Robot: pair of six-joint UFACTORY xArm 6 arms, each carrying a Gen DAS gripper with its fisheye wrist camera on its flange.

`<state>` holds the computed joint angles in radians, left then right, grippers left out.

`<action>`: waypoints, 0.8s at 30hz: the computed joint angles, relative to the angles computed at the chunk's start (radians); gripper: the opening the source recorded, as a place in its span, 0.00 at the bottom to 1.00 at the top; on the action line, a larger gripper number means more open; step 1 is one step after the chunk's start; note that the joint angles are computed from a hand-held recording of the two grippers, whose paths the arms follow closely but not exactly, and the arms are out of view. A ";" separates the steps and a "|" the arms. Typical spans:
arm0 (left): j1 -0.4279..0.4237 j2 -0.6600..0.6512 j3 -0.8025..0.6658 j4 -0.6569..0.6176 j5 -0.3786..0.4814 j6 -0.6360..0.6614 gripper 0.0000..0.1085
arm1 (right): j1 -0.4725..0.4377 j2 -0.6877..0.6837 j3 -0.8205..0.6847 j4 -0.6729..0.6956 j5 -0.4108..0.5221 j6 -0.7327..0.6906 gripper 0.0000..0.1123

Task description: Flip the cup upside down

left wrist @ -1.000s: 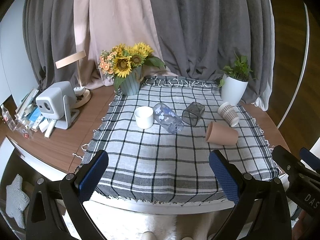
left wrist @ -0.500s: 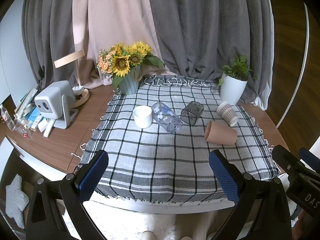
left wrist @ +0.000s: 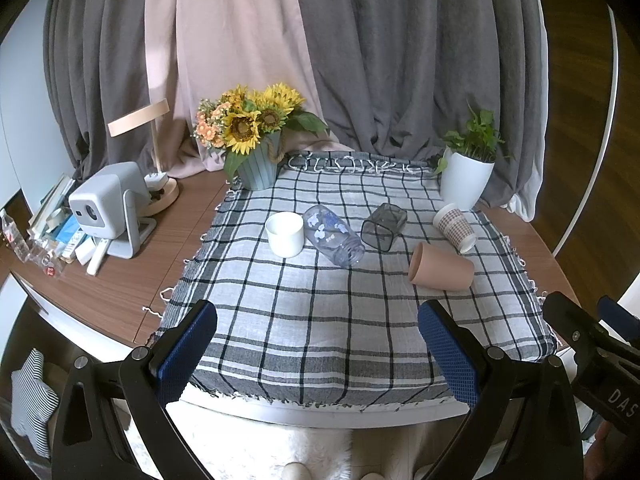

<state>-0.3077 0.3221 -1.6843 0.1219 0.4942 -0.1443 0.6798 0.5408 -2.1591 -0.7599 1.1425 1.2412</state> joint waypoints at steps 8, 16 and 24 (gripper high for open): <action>-0.002 0.002 -0.004 0.002 0.004 -0.005 0.94 | 0.000 0.004 -0.006 0.000 0.003 -0.002 0.87; -0.003 0.002 -0.004 -0.001 0.005 -0.004 0.94 | 0.000 -0.003 0.007 -0.001 -0.002 0.003 0.87; -0.012 0.007 -0.013 0.031 0.018 -0.052 0.94 | -0.005 -0.010 0.022 0.004 -0.017 0.001 0.87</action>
<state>-0.3197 0.3292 -1.6976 0.1528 0.5122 -0.1968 0.6748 0.5307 -2.1369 -0.7562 1.1256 1.2423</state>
